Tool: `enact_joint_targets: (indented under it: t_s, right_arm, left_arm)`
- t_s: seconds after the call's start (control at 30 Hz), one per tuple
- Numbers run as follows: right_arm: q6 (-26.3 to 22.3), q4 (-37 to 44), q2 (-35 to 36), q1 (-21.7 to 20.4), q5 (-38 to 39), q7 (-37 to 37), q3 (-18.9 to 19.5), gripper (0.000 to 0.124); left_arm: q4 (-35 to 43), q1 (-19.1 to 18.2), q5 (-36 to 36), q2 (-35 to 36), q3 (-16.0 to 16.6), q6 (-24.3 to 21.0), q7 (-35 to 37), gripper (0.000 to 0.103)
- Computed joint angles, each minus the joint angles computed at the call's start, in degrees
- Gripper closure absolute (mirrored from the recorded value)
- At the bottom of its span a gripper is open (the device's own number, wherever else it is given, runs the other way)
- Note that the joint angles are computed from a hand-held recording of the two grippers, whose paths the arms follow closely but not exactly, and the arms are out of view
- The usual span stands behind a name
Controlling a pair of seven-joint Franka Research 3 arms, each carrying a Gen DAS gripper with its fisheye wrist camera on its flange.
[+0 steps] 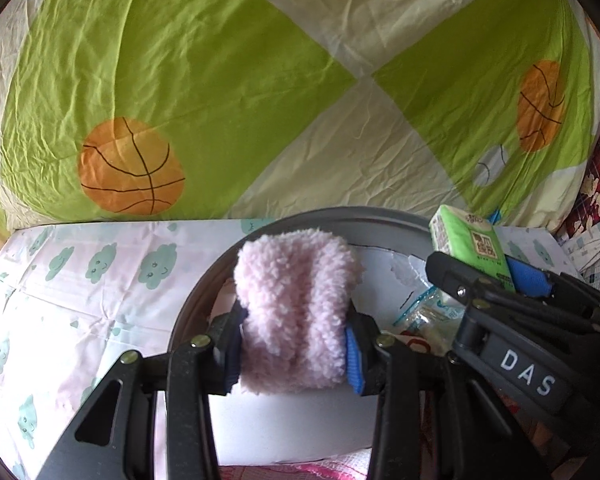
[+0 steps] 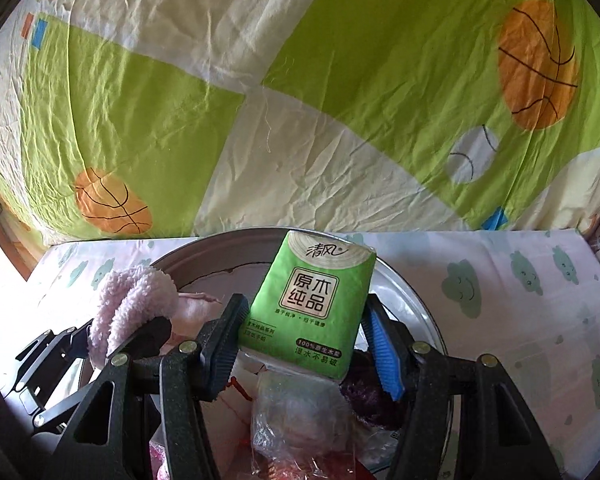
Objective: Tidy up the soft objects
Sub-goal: 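Open both tools to drop the pink pad and green packet into the tin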
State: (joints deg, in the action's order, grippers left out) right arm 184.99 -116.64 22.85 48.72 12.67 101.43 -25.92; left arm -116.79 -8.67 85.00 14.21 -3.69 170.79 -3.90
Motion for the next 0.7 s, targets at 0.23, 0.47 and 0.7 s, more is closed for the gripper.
enact_joint_targets:
  t_s: [0.23, 0.47, 0.7]
  right_arm:
    - [-0.2, 0.0, -0.4, -2.9, -0.1, -0.8, 3.3, 0.063]
    - [-0.4, 0.0, -0.1, 0.0, -1.2, -0.5, 0.3, 0.063]
    - [-2.0, 1.1, 0.2, -2.2, -2.6, -0.2, 2.4, 0.063]
  left_arm:
    - [-0.4, -0.2, -6.9, 0.4, -0.2, -0.9, 7.0, 0.064]
    - [-0.1, -1.7, -4.6, 0.4, 0.5, -2.5, 6.5, 0.065]
    - [-0.1, -1.5, -8.5, 0.8, 0.3, -2.2, 10.2, 0.059]
